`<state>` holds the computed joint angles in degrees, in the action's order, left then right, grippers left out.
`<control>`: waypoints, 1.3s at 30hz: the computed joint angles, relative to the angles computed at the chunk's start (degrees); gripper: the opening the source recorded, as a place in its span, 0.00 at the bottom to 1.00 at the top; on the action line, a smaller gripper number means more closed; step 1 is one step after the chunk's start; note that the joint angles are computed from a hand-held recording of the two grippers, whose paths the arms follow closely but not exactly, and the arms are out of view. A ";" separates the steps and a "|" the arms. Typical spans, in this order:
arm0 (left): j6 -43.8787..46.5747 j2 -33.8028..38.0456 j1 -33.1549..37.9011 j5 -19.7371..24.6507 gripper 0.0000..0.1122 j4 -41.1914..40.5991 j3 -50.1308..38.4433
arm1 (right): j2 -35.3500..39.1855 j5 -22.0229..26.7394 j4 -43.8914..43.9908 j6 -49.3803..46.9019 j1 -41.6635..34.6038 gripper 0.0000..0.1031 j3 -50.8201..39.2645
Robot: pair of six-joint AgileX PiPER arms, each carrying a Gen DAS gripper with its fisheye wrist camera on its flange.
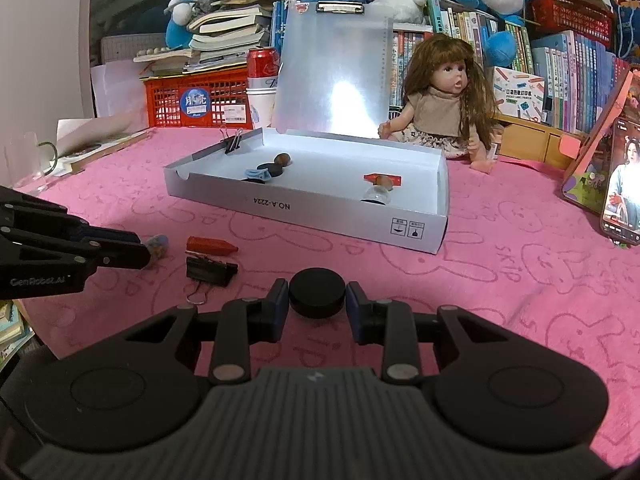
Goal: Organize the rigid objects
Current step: 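Grasp the blue hair clip with the left tool while the right tool holds the disc, then carry the blue clip and black disc over the white box with both tools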
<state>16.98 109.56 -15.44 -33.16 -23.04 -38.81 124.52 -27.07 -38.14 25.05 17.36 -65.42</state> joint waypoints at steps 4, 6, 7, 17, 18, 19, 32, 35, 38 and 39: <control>2.28 -0.52 -0.64 1.34 0.23 -1.58 0.65 | 0.27 0.41 0.00 0.05 0.02 0.36 -0.13; -1.02 -0.87 0.18 2.56 0.24 2.02 1.07 | 0.42 0.52 -0.03 0.41 -0.05 0.36 -0.29; -2.18 -0.86 0.40 2.73 0.24 3.09 1.08 | 0.47 0.57 0.02 0.45 -0.05 0.36 -0.33; -17.35 0.82 1.22 5.01 0.30 15.87 -2.29 | 0.58 0.87 0.50 0.40 0.02 0.36 -0.53; -17.62 0.71 1.08 4.98 0.30 16.26 -2.22 | 0.59 0.89 0.42 0.46 -0.06 0.36 -0.57; -16.22 0.47 0.57 4.53 0.30 14.81 -1.93 | 0.62 0.95 0.27 0.57 -0.13 0.36 -0.65; 4.80 4.43 -2.93 -8.01 0.49 -3.73 0.17 | 1.20 1.04 0.11 0.87 -0.43 0.36 -1.01; 1.37 5.27 -0.99 -8.30 0.48 0.51 0.09 | 1.22 1.16 0.72 0.06 -0.24 0.36 -0.96; -0.67 5.34 0.19 -6.80 0.36 3.18 -0.63 | 1.23 1.21 0.78 0.09 -0.18 0.36 -1.02; -2.35 5.19 0.74 -5.95 0.32 4.95 -0.78 | 1.23 1.23 0.56 0.28 -0.21 0.36 -1.05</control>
